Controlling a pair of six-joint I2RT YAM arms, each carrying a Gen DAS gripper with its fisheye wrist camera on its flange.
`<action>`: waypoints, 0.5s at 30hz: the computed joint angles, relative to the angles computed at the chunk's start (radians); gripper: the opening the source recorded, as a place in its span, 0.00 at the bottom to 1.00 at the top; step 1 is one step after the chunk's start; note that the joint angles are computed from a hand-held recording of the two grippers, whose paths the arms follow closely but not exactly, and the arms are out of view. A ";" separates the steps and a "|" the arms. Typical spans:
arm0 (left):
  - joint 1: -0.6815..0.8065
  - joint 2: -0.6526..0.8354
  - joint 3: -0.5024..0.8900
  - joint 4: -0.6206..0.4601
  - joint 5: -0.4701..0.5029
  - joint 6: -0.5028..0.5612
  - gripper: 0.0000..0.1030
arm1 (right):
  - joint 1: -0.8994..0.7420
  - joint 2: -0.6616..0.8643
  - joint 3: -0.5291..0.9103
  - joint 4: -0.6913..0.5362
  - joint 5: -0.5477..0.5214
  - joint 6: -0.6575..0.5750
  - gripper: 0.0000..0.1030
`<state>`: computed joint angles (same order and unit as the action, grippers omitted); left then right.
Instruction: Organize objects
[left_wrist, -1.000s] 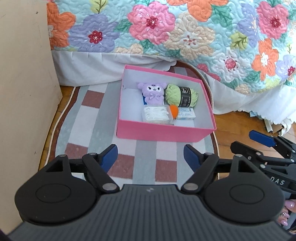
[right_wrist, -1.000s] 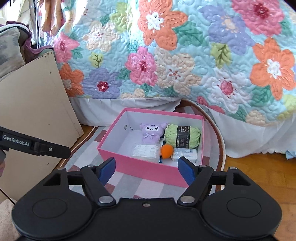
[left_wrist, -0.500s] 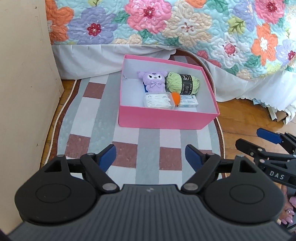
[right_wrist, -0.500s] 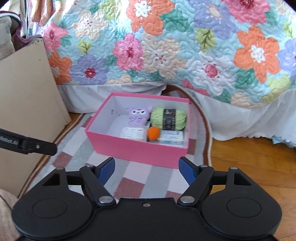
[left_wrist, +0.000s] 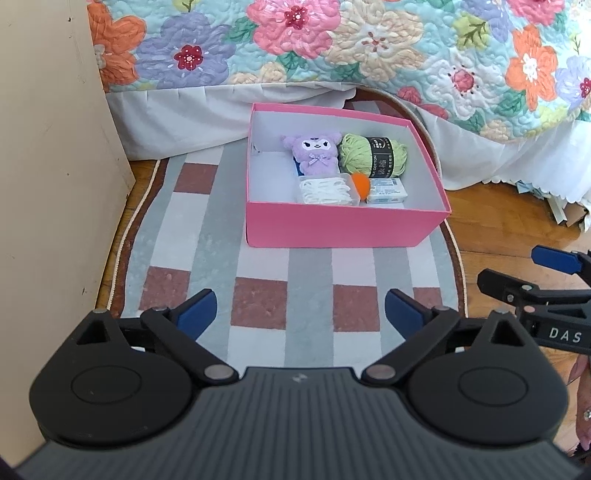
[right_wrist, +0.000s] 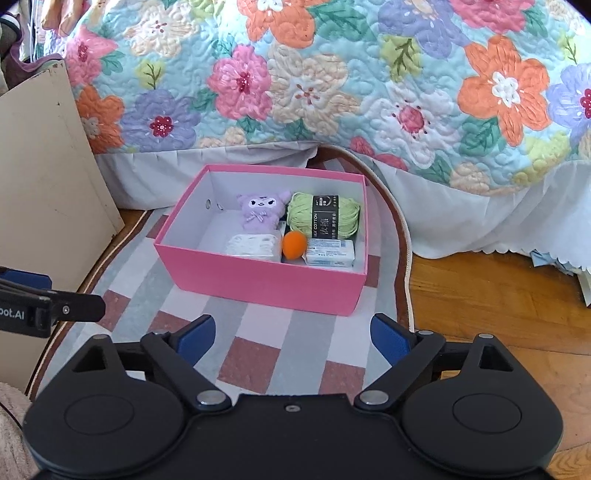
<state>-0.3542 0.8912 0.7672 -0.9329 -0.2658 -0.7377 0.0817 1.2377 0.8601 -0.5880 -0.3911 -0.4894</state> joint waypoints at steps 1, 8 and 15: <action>0.001 0.001 -0.001 0.000 0.000 0.001 0.99 | -0.002 0.001 0.001 -0.002 -0.001 -0.001 0.91; -0.043 0.012 0.017 -0.048 -0.044 -0.016 1.00 | -0.016 0.006 0.005 -0.016 0.004 -0.006 0.91; -0.038 0.031 0.040 -0.100 -0.033 -0.048 1.00 | -0.026 0.012 0.008 -0.021 0.012 0.007 0.91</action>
<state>-0.3919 0.9218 0.8071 -1.0326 -0.2985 -0.7853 0.0559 1.2495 0.8678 -0.6093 -0.3791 -0.4821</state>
